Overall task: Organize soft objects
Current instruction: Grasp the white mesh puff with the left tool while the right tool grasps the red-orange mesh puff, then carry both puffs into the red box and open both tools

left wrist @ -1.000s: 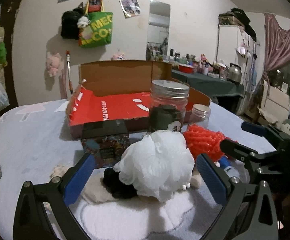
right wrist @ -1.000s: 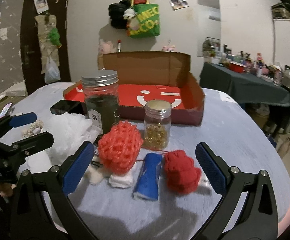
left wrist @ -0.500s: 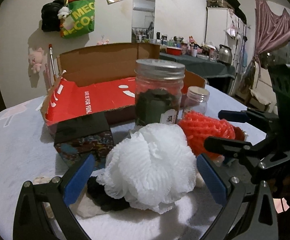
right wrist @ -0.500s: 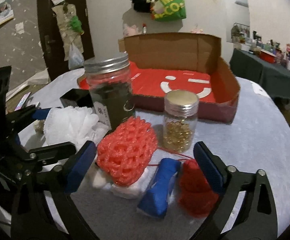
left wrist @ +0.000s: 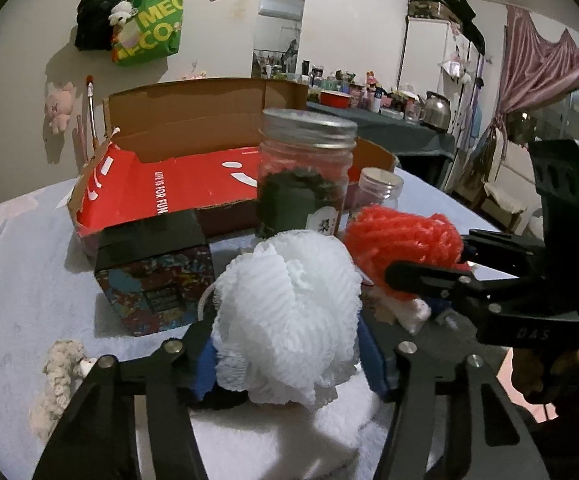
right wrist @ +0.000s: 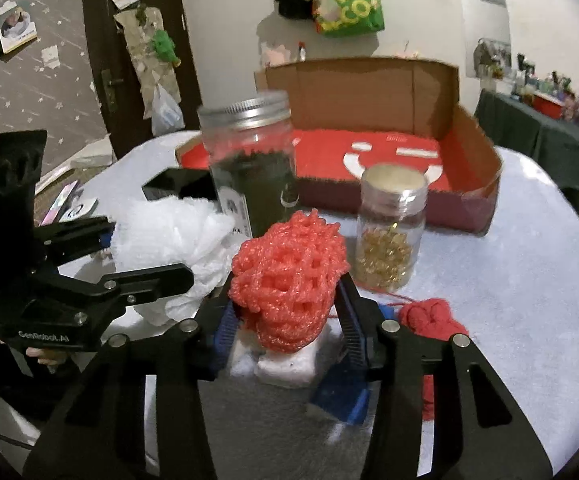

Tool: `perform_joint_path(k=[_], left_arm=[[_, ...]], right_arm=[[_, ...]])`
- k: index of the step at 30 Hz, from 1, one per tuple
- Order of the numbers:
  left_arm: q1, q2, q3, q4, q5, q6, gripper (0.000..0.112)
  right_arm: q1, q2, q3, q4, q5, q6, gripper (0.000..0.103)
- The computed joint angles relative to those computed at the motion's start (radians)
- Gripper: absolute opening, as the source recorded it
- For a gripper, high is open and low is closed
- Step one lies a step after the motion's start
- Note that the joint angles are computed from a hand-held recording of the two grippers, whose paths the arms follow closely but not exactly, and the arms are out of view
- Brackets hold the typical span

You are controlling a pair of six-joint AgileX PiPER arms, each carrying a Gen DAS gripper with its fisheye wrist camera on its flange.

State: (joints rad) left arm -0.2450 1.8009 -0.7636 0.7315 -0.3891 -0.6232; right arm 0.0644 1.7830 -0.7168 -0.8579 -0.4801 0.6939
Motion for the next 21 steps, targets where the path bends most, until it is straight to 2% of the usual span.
perform_joint_path(k=[10,21], left_arm=[[0.034,-0.1,0.058,0.037,-0.037,-0.024,0.053],[0.094,-0.187,0.064,0.11,-0.04,-0.068,0.05]], right_arm=[[0.016,-0.072,0.06,0.132,-0.005,-0.087,0.044],[-0.013,-0.158,0.083,0.095,-0.027,-0.057,0.044]])
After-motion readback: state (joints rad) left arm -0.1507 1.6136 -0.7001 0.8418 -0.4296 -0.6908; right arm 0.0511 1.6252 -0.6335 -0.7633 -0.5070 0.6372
